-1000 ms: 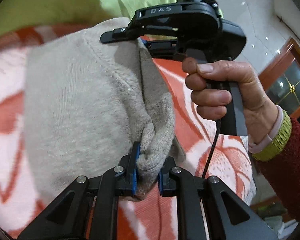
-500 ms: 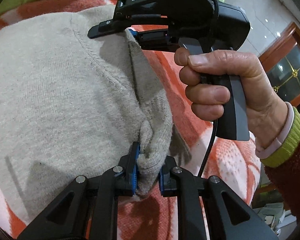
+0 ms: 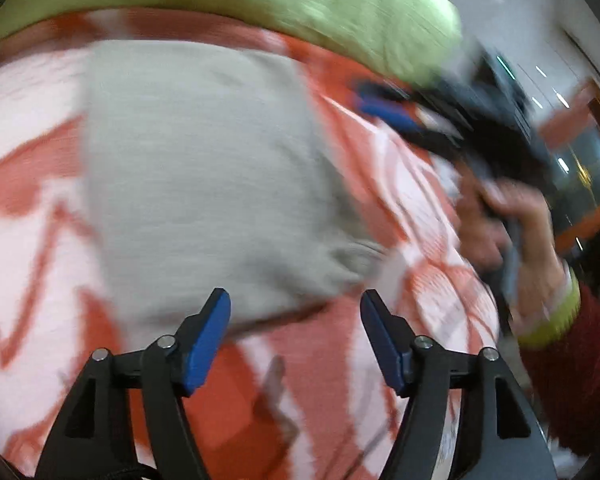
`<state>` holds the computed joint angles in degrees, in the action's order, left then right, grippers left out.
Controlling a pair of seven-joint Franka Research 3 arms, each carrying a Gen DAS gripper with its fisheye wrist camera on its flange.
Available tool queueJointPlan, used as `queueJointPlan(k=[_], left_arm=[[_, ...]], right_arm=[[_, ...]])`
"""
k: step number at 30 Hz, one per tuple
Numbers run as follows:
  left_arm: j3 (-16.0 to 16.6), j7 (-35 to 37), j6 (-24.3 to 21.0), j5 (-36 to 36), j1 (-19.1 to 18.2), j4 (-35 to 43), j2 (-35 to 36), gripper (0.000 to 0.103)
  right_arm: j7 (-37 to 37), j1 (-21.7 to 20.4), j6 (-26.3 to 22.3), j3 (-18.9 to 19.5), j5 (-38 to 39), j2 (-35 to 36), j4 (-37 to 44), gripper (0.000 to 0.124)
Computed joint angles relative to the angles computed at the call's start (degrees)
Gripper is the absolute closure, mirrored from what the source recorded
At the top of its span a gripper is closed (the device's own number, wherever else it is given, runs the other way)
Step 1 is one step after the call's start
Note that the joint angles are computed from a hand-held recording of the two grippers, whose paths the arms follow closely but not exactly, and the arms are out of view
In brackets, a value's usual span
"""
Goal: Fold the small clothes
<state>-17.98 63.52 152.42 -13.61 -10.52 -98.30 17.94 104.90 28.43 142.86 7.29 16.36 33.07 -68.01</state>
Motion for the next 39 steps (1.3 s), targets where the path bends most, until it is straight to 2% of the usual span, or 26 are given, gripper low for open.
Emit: queueJointPlan(k=[2, 4, 6, 10, 12, 13, 15, 17, 18, 20, 22, 25, 28, 34, 39], left_arm=[[2.2, -4.5, 1.3, 0.9, 0.3, -3.8, -2.6, 0.033], [3.6, -8.4, 0.8, 1.1, 1.2, -4.8, -2.9, 0.032], [3.6, -9.4, 1.0, 0.0, 2.5, -5.2, -2.3, 0.032], [4.1, -12.3, 0.3, 1.9, 2.9, -3.8, 0.4, 0.032], [3.9, -13.9, -0.2, 2.8, 2.6, -2.6, 2.1, 0.032], [3.4, -13.8, 0.0, 2.6, 2.8, -2.0, 3.1, 0.032], [3.1, -14.8, 0.0, 3.5, 2.4, -0.8, 4.5, 0.032], [3.2, -15.7, -0.8, 5.1, 1.7, 1.6, 6.4, 0.032], [3.0, -15.8, -1.6, 5.6, 1.6, 2.6, 7.0, 0.032], [2.3, -15.1, -2.3, 5.9, 1.7, 4.5, 7.9, 0.031], [2.2, -15.0, -3.0, 6.8, 1.1, 7.1, 9.5, 0.027], [2.6, -15.7, -5.8, 8.3, 0.2, 9.7, 11.3, 0.027], [2.0, -15.9, -6.5, 7.3, 0.5, 10.4, 12.5, 0.027], [1.8, -15.7, -6.4, 7.3, 0.4, 10.2, 13.2, 0.025], [3.9, -17.2, -7.8, 11.1, -1.1, 12.6, 13.0, 0.027]], right_arm=[[0.2, 0.3, 1.6, 0.4, 0.7, -1.8, -3.9, 0.076], [0.1, 0.5, 1.9, 1.0, 1.3, -1.8, -5.4, 0.076], [0.9, 1.1, 0.8, 0.6, 0.8, -1.2, -5.5, 0.076], [4.6, 3.6, -2.0, -2.3, -4.3, 2.3, -1.9, 0.076], [5.2, 3.1, -1.3, -1.6, -3.8, 3.4, -1.1, 0.077], [4.7, 2.5, -0.4, -0.7, -2.8, 3.5, -1.3, 0.078], [2.0, 1.3, -0.5, 1.3, -0.6, 4.1, -0.3, 0.108], [1.9, 2.1, -1.0, 0.6, -1.3, 3.8, 0.4, 0.113], [1.1, 1.7, 1.2, 1.2, -0.2, 2.3, -1.4, 0.113], [-2.4, -0.2, 7.1, 3.4, 3.8, -2.1, -6.6, 0.114], [-3.7, -0.4, 8.8, 2.9, 4.2, -5.5, -10.0, 0.114], [-1.1, 0.1, 6.2, 0.6, 2.4, -6.2, -11.7, 0.114], [2.6, 0.5, 3.2, -1.0, 0.4, -3.9, -11.3, 0.114], [4.6, 0.1, 5.0, -1.1, -0.8, -3.0, -12.5, 0.114], [5.3, -0.2, 4.0, -1.3, -1.4, -4.1, -12.0, 0.11]])
